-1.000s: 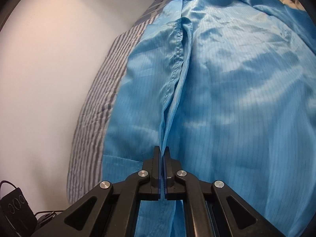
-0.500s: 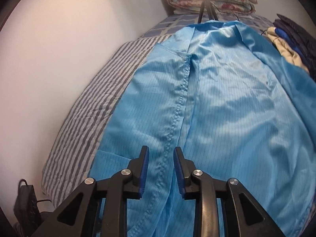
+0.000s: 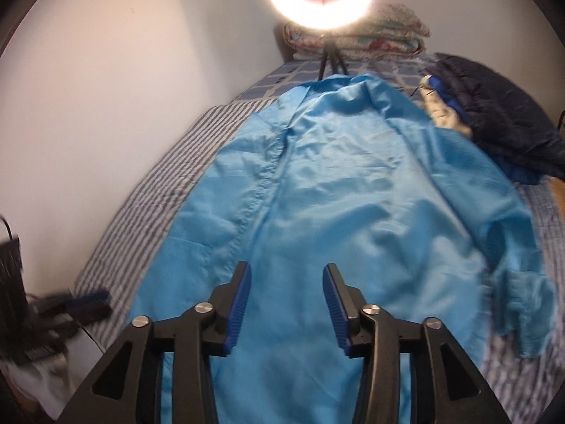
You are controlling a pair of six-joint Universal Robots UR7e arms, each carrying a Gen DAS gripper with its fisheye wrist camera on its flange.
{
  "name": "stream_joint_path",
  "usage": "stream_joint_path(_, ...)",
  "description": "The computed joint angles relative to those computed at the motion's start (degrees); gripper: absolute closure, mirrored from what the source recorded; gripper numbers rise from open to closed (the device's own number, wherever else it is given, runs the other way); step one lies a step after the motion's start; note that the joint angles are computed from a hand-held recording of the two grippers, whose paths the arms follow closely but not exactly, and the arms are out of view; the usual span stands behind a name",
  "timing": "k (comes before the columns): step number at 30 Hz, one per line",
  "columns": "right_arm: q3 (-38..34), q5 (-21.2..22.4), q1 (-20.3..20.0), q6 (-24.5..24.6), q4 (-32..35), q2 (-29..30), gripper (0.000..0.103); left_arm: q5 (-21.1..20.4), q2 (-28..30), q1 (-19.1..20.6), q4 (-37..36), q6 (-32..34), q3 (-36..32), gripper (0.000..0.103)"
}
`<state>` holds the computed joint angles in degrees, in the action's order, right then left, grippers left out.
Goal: Fold large clothes
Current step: 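Open both grippers and lift them away from the jacket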
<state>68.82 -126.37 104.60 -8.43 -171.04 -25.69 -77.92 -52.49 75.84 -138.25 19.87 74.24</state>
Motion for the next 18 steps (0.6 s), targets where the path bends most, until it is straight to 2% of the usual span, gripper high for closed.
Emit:
stream_joint_path(4, 9.99, -2.49, -0.81, 0.08, -6.33, -6.26, 0.050, -0.99, 0.21, -1.63, 0.66, -0.32, -0.80, 0.033)
stream_joint_path(5, 12.14, -3.24, -1.16, 0.47, -7.62, -7.71, 0.047, -1.04, 0.31, -2.00, 0.50, -0.53, -0.86, 0.032)
stream_joint_path(6, 13.57, -3.73, -1.43, 0.83, -8.38, -8.74, 0.036, -1.16, 0.67, -2.34, 0.45, -0.96, -1.08, 0.031)
stream_joint_path(8, 17.27, -4.77, -2.39, 1.51, -11.80, -11.22, 0.028, -1.50, 1.52, -2.86, 1.15, -2.34, -1.85, 0.030)
stream_joint_path(16, 27.64, -5.57, -6.80, 6.04, -19.65, -19.44, 0.028, -3.62, 4.76, -4.92, 2.45, -5.34, -4.19, 0.030)
stream_joint_path(18, 29.84, -4.33, -8.27, 8.04, -21.13, -21.23, 0.028, -4.06, 5.45, -5.57, 2.46, -5.33, -4.55, 0.030)
